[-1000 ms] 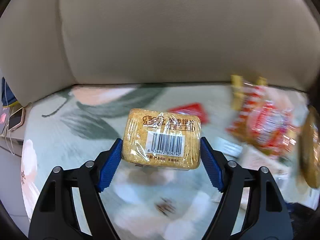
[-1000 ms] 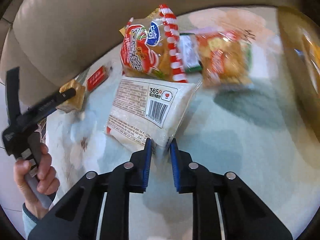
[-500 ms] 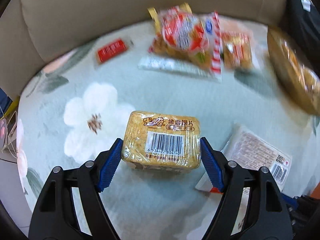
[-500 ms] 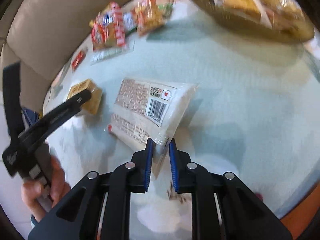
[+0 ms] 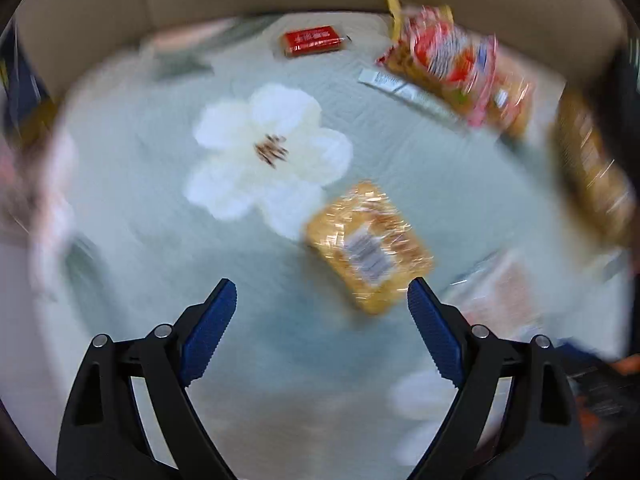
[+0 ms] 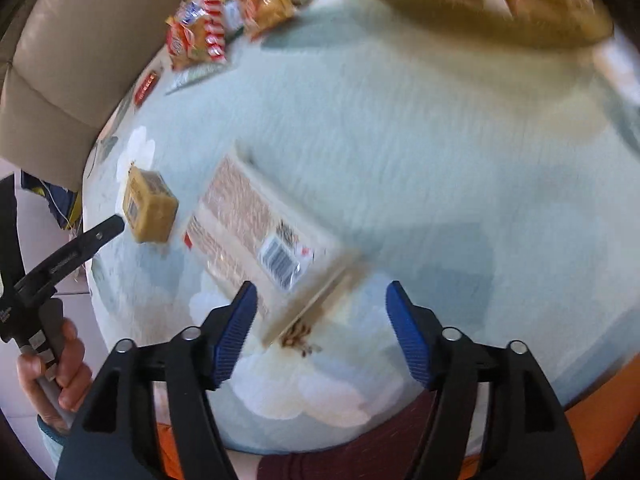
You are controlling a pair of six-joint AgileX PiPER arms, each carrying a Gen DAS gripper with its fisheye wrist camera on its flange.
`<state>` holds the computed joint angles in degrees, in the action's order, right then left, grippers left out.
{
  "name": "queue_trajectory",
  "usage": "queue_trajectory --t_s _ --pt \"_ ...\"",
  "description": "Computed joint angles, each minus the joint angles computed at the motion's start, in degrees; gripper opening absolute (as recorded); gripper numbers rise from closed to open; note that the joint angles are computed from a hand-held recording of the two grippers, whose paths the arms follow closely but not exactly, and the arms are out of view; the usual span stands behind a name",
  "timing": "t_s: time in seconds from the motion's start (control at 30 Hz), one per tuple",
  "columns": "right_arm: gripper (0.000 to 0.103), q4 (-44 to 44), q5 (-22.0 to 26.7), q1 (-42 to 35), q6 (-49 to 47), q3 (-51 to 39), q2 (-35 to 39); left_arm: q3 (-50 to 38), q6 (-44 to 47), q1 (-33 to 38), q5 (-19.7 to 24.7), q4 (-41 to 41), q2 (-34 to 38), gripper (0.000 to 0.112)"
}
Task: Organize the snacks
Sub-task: 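Regrip the square cake with the left tool while the right tool grasps the white bread bag, then carry the cake and white bread bag to the gold plate and release both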
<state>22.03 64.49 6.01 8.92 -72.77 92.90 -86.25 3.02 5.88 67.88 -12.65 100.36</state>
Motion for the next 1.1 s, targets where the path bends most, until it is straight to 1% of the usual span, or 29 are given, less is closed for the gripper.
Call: queue_trajectory --t_s 0.07,0.1,0.17,0.27,0.3,0.4,0.47,0.63,0.67,0.73,0.77,0.87,0.93,1.03,1.1 --pt "0.083 -3.18 1.17 2.04 -1.62 -4.13 1.87 -0.03 2.28 4.27 1.72 -9.34 1.06 0.087" --pt "0.085 -4.6 2.04 3.2 -2.43 -5.58 2.23 0.36 2.23 5.08 1.95 -12.01 1.47 0.087" --pt "0.088 -7.83 3.51 7.07 -5.45 -10.14 4.74 1.12 1.07 4.4 1.12 -12.75 1.65 0.088" --pt "0.089 -7.14 3.81 8.52 -10.31 -10.96 5.34 2.71 -2.04 1.13 -2.08 -11.43 2.71 0.089" --pt "0.089 -7.17 3.42 9.05 -10.96 -11.07 5.79 2.13 -2.32 0.66 -2.16 -11.12 3.46 0.089" --pt "0.089 -8.68 1.53 10.87 -12.06 -10.35 6.51 3.58 -3.77 -2.12 -6.04 -8.67 3.87 0.089" --pt "0.089 -10.6 -0.1 12.72 -11.13 -10.14 7.26 4.18 -4.09 -3.17 -8.09 -8.06 3.82 0.089" --pt "0.089 -11.7 -2.51 13.99 -11.32 -8.6 8.48 3.64 -7.66 -5.41 -10.58 -3.39 4.63 0.088" --pt "0.089 -12.63 -3.14 14.57 -10.82 -8.32 8.76 3.74 -9.09 -6.39 -11.32 -1.31 4.83 0.086" --pt "0.089 -14.63 -4.07 15.89 -9.39 -7.94 9.45 2.35 -12.57 -8.69 -11.66 4.21 6.26 0.072" --pt "0.091 -15.35 -4.36 16.52 -8.86 -7.87 9.77 2.22 -13.27 -9.4 -11.86 5.53 6.68 0.07" --pt "0.096 -17.94 -5.49 18.7 -6.53 -7.71 10.43 2.23 -16.53 -11.83 -13.06 10.12 7.2 0.067" --pt "0.096 -22.3 -6.26 21.5 -3.68 -7.55 11.23 2.09 -18.18 -13.58 -13.62 13.41 7.36 0.066" --pt "0.091 -29.74 -7.16 25.47 1.34 -6.75 12.09 2.21 -20.17 -15.4 -14.54 16.4 7.3 0.064" --pt "0.082 -31.49 -7.81 26.76 3.41 -6.53 12.24 1.67 -21.36 -16.42 -14.65 17.5 7.63 0.062"
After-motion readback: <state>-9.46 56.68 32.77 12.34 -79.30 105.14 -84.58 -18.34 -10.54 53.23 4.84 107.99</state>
